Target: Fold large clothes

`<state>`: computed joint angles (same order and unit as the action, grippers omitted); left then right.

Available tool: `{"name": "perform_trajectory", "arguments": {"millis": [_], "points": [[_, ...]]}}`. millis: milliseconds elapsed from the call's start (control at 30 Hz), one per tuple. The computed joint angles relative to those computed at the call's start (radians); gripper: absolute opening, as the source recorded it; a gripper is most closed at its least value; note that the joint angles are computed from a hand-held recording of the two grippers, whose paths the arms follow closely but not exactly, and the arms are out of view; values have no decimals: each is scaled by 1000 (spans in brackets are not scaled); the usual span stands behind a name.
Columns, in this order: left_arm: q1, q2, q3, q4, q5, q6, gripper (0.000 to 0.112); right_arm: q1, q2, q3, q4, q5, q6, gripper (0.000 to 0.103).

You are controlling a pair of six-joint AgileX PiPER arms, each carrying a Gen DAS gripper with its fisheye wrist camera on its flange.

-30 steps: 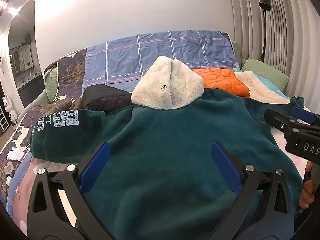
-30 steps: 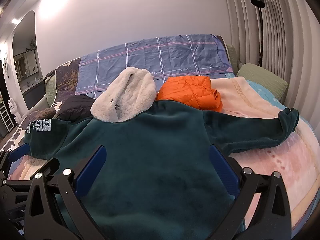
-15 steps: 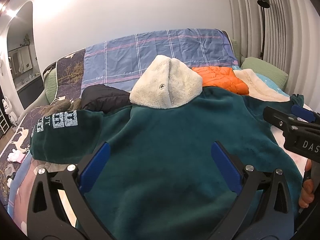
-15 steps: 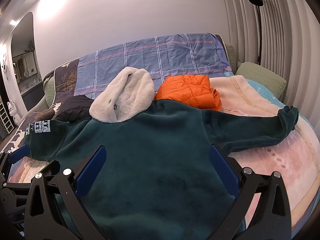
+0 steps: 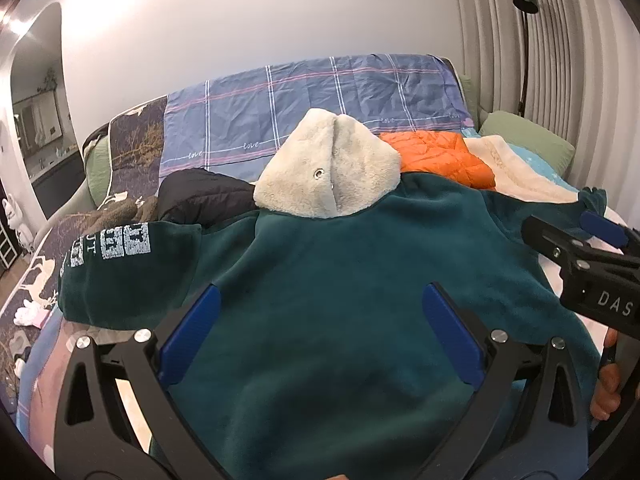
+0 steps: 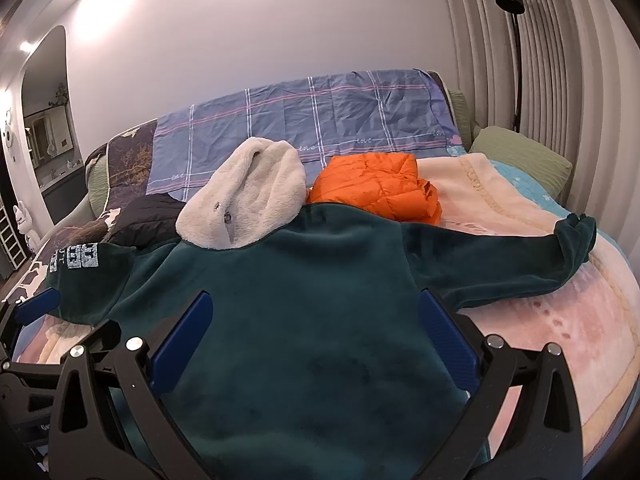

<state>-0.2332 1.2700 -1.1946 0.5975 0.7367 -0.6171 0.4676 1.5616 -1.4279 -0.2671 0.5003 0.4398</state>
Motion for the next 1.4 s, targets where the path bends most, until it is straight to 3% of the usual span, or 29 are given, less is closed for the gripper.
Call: {"name": "perform_trajectory", "arguments": {"millis": [833,1333,1400], "points": [[-1,13,-23,15,-7,8,99,-10,13,-17,26,7,-54,101],[8,33,-51,-20,-25,56,91,-19,32,-57,68,16,-120,82],[24,39,-59,-40,-44,76,86,-18,40,-72,64,19,-132,77]]}}
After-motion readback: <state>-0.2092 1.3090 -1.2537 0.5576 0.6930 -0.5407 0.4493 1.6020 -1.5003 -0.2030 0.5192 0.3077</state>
